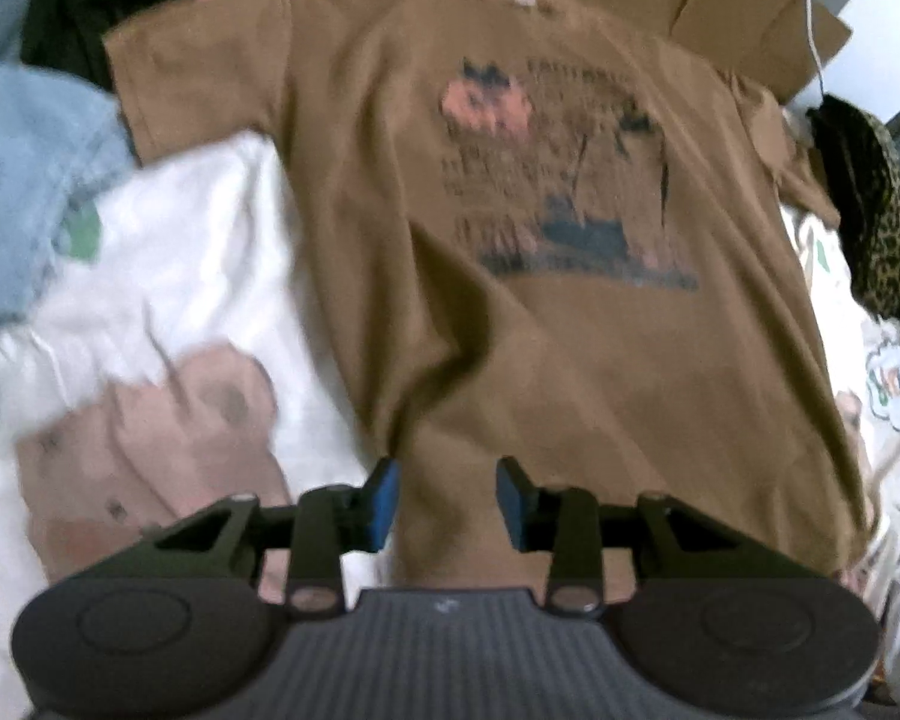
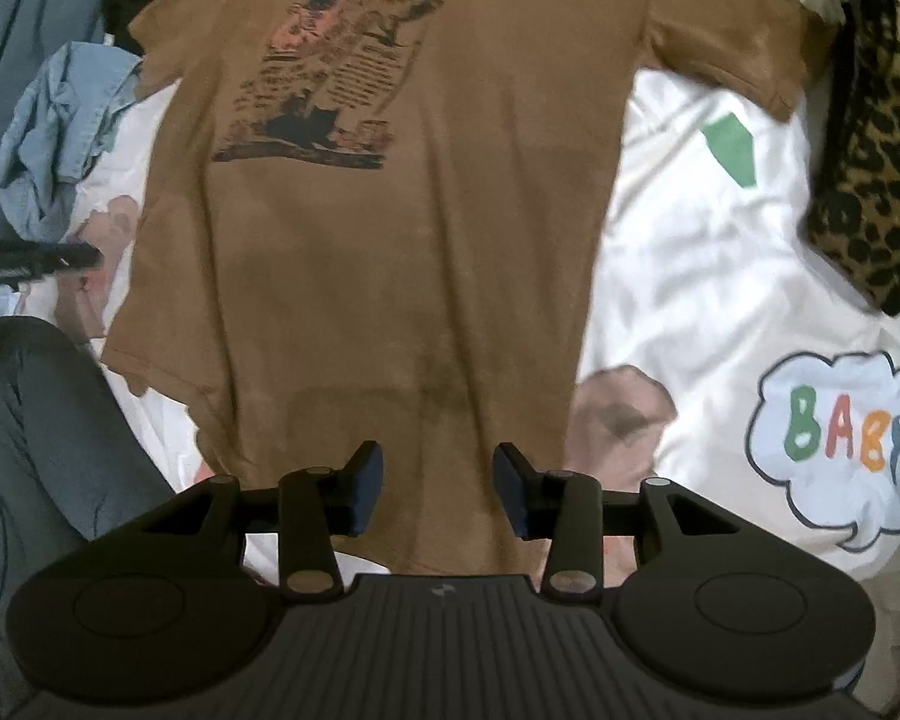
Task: Fold clothes
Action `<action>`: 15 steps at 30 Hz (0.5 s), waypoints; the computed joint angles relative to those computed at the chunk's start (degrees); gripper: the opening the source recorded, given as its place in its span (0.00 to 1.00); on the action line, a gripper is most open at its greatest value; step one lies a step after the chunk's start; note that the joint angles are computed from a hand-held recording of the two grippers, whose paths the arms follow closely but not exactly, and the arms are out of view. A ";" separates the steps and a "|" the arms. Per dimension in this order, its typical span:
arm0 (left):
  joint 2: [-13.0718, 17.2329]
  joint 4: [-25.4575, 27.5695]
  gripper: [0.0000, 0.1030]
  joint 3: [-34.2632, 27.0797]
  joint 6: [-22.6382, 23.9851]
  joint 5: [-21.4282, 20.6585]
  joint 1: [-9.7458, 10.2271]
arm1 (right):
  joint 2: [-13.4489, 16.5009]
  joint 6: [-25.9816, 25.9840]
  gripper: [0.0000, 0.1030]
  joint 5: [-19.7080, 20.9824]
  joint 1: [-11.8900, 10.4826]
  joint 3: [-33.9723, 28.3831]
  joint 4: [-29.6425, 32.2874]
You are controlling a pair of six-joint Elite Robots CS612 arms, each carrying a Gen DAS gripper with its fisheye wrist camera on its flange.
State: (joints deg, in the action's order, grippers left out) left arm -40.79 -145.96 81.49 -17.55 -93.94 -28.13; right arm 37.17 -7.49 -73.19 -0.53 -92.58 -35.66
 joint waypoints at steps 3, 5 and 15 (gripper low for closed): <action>0.51 3.34 0.38 -0.61 0.09 0.39 -0.39 | -0.66 -0.66 0.47 -0.66 0.44 0.99 -0.37; 0.76 4.60 0.39 -0.77 -0.56 0.35 -0.44 | -0.94 -1.55 0.47 -0.34 0.61 1.14 -0.66; 0.33 4.69 0.51 0.98 -3.45 1.01 -1.04 | -1.25 -1.81 0.48 0.92 1.30 1.50 -2.13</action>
